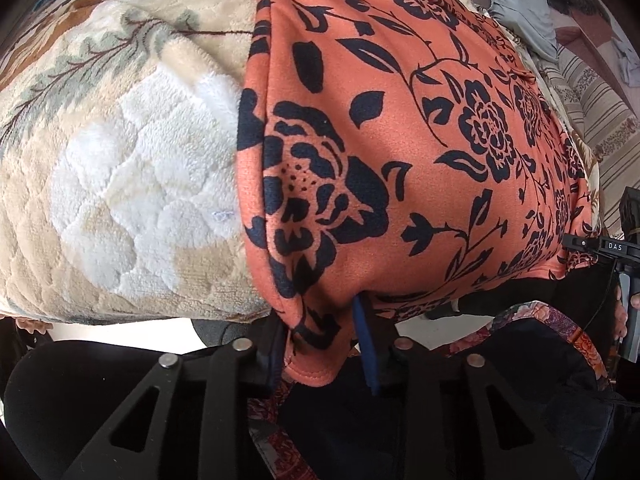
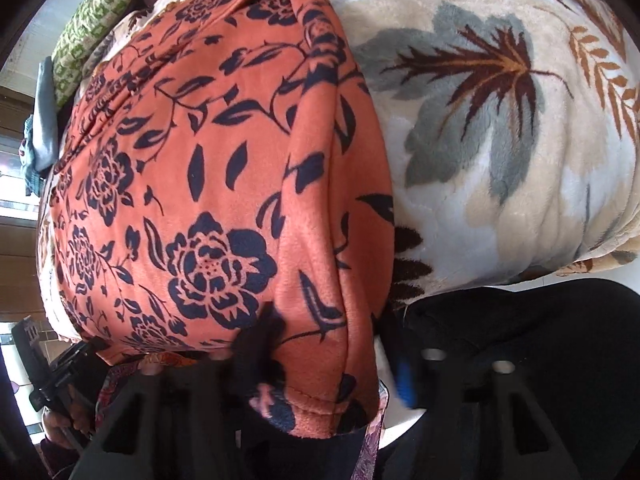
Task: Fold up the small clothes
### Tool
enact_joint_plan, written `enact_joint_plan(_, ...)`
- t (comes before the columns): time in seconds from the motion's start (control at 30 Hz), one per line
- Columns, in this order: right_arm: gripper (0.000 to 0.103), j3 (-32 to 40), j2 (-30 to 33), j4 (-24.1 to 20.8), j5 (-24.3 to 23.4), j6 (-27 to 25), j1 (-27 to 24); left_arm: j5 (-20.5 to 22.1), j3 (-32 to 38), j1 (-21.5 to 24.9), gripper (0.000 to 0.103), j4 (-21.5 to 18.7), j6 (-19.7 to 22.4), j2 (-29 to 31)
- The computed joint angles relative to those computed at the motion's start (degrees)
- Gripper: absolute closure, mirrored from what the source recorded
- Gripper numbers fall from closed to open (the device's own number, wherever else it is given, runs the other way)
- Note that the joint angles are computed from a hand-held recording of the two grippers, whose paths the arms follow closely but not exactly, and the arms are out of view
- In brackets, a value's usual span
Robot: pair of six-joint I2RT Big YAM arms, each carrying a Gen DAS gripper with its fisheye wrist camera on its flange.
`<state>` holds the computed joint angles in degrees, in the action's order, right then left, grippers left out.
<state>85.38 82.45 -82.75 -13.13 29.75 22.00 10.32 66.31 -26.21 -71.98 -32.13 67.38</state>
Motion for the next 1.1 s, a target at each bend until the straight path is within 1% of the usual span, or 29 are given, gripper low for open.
enact_joint_plan(0.03,0.073,-0.18,-0.39,0.20,-0.06,-0.18,-0.16,1.29,-0.46,0.76,0.083,0.45,-0.17,-0.44)
enact_joint_plan(0.07,0.082,-0.02,-0.58,-0.07,-0.01,-0.73,-0.27,2.46,-0.71,1.38,0.089,0.84,-0.22,-0.74)
enact_joint_plan(0.13,0.089,0.30,-1.41,0.07,-1.81,-0.92,-1.00,2.43,-0.12,1.39,0.092,0.45,0.72,-0.55)
enact_joint_plan(0.2,0.090,0.53,-2.76,1.45,-4.65,-0.69,-2.27,2.61,1.00,1.80,0.094,-0.43,2.76,-0.58)
enact_joint_plan(0.23,0.090,0.90,-3.29,2.34,-6.83,-0.76,-3.23,3.66,1.06,2.34,0.095,-0.23,3.19,-1.26)
enact_joint_plan(0.3,0.090,1.28,-4.60,5.11,-12.00,0.25,-5.03,6.64,1.82,4.15,0.095,0.58,3.47,-2.42)
enact_joint_plan(0.33,0.090,1.54,-5.14,6.62,-14.26,0.92,-5.88,7.41,2.50,4.39,0.095,1.31,3.08,-2.65)
enact_joint_plan(0.4,0.090,2.26,-6.05,10.16,-17.81,2.34,-7.54,8.36,4.23,5.96,0.095,2.41,3.58,-3.37)
enact_joint_plan(0.47,0.090,3.57,-6.28,14.27,-21.04,4.96,-8.94,10.37,6.15,8.10,0.095,4.24,3.36,-3.71)
enact_joint_plan(0.53,0.091,3.71,-6.84,19.29,-23.28,8.27,-10.14,11.68,8.82,10.09,0.095,5.39,3.26,-3.25)
enact_joint_plan(0.6,0.090,4.93,-6.32,22.97,-23.44,10.67,-11.06,12.04,11.57,11.57,0.095,5.93,3.86,-2.27)
enact_joint_plan(0.67,0.090,6.61,-4.73,26.00,-24.50,12.82,-12.43,13.19,14.51,13.96,0.095,5.85,5.07,-0.99)
enact_joint_plan(0.73,0.090,7.38,-3.35,29.00,-25.77,15.37,-13.50,13.28,17.33,14.65,0.095,6.80,4.58,0.76)
enact_joint_plan(0.83,0.090,10.16,0.08,31.50,-27.26,17.73,-14.69,13.08,21.13,15.25,0.095,8.52,3.28,4.56)
enact_joint_plan(0.93,0.090,14.63,5.16,33.53,-27.02,20.46,-15.05,14.68,25.17,17.52,0.095,9.27,3.13,9.15)
enact_joint_plan(1.03,0.090,20.94,11.67,34.66,-26.51,23.47,-15.40,16.74,30.22,19.72,0.095,9.47,1.84,15.21)
enact_joint_plan(1.1,0.091,25.32,16.23,35.65,-26.37,26.45,-15.67,17.25,34.04,20.98,0.095,9.05,1.00,19.64)
